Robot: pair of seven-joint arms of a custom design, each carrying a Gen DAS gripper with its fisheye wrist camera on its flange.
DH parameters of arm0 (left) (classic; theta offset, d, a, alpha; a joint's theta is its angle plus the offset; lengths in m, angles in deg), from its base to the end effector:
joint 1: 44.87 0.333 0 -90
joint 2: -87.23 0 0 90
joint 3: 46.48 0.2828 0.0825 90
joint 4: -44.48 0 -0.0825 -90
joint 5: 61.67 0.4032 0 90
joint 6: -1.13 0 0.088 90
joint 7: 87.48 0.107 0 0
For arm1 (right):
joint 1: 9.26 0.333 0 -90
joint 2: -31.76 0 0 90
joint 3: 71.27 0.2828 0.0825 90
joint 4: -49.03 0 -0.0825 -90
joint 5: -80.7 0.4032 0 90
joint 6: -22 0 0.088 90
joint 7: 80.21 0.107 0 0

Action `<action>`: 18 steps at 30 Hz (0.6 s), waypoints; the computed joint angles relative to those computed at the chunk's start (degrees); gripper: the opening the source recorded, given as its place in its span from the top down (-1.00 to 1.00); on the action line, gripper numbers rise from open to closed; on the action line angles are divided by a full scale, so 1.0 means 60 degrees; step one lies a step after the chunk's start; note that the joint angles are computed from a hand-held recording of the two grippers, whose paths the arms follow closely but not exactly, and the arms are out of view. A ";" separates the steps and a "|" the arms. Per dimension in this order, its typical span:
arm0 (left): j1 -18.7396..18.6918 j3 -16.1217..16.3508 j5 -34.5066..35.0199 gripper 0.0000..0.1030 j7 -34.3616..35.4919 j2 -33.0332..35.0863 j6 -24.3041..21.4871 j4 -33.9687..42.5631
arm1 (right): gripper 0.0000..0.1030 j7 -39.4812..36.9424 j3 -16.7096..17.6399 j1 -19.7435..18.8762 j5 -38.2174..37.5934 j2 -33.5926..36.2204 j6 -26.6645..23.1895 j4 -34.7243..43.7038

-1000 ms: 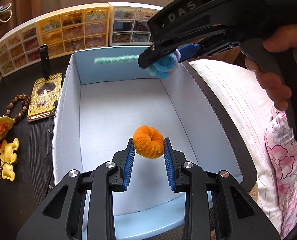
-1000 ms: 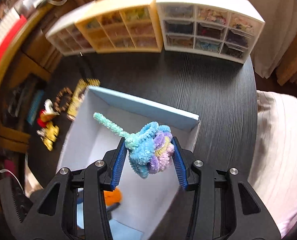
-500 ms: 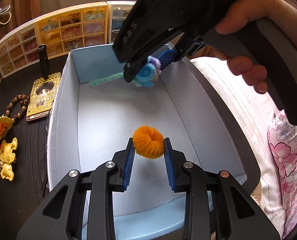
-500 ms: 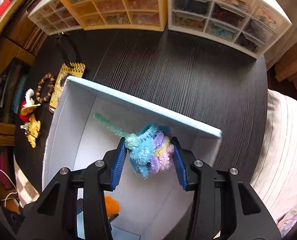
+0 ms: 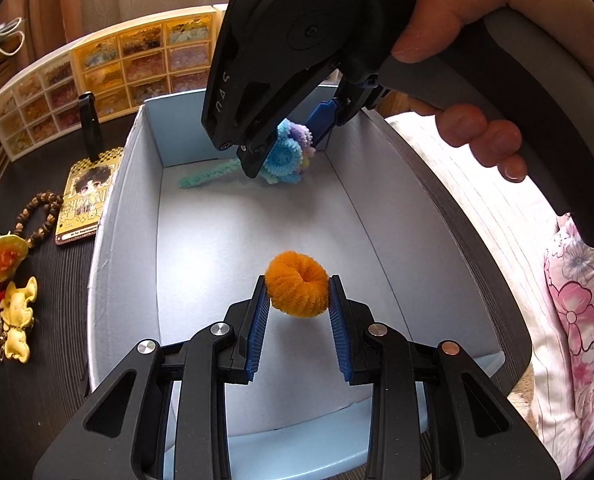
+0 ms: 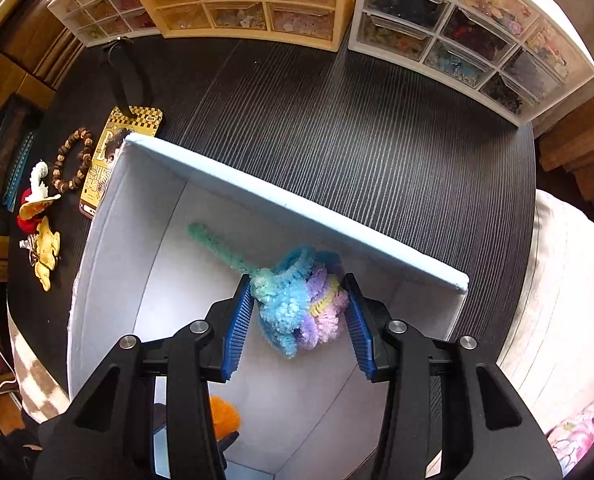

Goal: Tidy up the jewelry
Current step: 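Lower the blue pompom into the box and open the right tool while the left tool releases the orange pompom, then lift both open tools out of the white box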

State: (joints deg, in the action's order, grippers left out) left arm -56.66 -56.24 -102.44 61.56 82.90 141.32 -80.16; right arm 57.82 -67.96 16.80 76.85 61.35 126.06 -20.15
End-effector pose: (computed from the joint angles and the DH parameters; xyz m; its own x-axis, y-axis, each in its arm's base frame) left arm 0.5296 -0.2107 0.4178 -0.8187 -0.5602 0.1265 -0.5222 0.6345 -0.5697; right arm 0.6344 0.3403 0.4603 -0.3136 -0.9486 -0.0437 -0.9443 0.3163 -0.0902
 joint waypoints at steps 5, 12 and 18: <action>0.0022 -0.0023 0.0189 0.40 -0.0298 0.0075 -0.0028 0.0090 | 0.14 -0.0216 -0.0008 0.0016 -0.0005 0.0318 -0.0180 0.0435; 0.0025 -0.0067 0.0409 -0.09 -0.0365 0.0052 0.0239 0.0045 | -0.07 -0.0040 -0.0063 0.0200 -0.0011 0.0839 -0.0666 0.1215; -0.0023 0.0063 -0.0207 -0.65 0.0315 -0.0267 0.0023 -0.0098 | -0.33 0.0358 -0.0140 0.0329 -0.0180 0.0658 -0.0761 0.1081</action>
